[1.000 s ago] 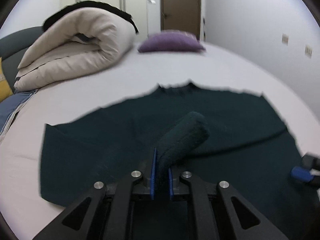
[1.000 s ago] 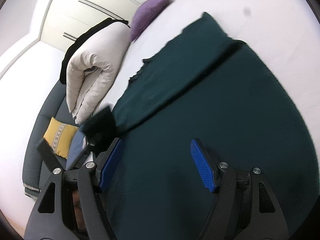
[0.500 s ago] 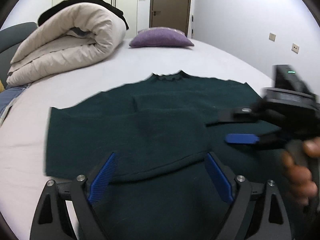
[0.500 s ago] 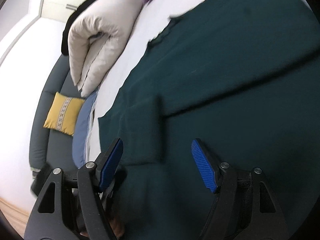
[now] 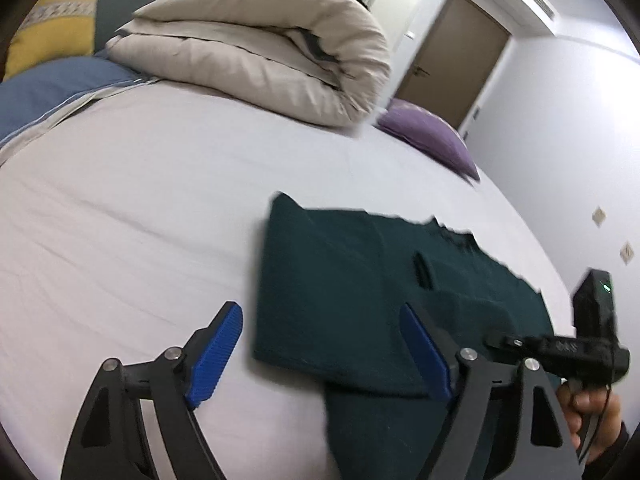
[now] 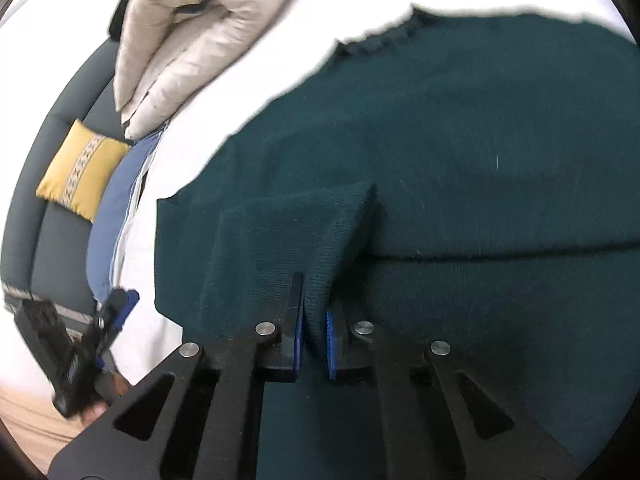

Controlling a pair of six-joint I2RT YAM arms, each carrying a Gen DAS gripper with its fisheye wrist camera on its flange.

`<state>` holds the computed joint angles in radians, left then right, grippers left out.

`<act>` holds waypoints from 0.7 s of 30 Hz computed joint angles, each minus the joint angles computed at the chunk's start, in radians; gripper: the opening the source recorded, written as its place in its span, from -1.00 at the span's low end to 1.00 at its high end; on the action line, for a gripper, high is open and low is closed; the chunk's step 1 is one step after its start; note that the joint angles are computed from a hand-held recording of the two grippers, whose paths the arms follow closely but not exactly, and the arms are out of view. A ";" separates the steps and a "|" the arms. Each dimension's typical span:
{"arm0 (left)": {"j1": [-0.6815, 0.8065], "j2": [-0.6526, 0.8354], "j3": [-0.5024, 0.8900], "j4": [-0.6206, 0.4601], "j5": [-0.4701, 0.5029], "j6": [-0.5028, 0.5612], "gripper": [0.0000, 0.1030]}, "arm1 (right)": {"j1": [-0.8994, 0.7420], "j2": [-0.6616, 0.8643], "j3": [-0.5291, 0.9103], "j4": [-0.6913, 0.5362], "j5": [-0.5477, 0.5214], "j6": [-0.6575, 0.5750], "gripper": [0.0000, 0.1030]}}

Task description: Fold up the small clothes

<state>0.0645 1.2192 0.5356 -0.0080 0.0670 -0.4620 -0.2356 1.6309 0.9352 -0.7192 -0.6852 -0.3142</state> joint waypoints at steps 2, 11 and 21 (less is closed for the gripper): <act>0.015 0.004 0.018 -0.003 -0.004 0.004 0.58 | 0.009 -0.086 0.008 -0.016 0.004 -0.033 -0.87; 0.000 0.157 0.128 0.020 -0.028 -0.002 0.58 | -0.137 -0.059 0.255 -0.104 -0.019 -0.120 -0.87; -0.032 0.485 0.360 -0.028 -0.063 -0.033 0.38 | -0.248 0.263 0.364 -0.053 0.055 -0.131 -0.86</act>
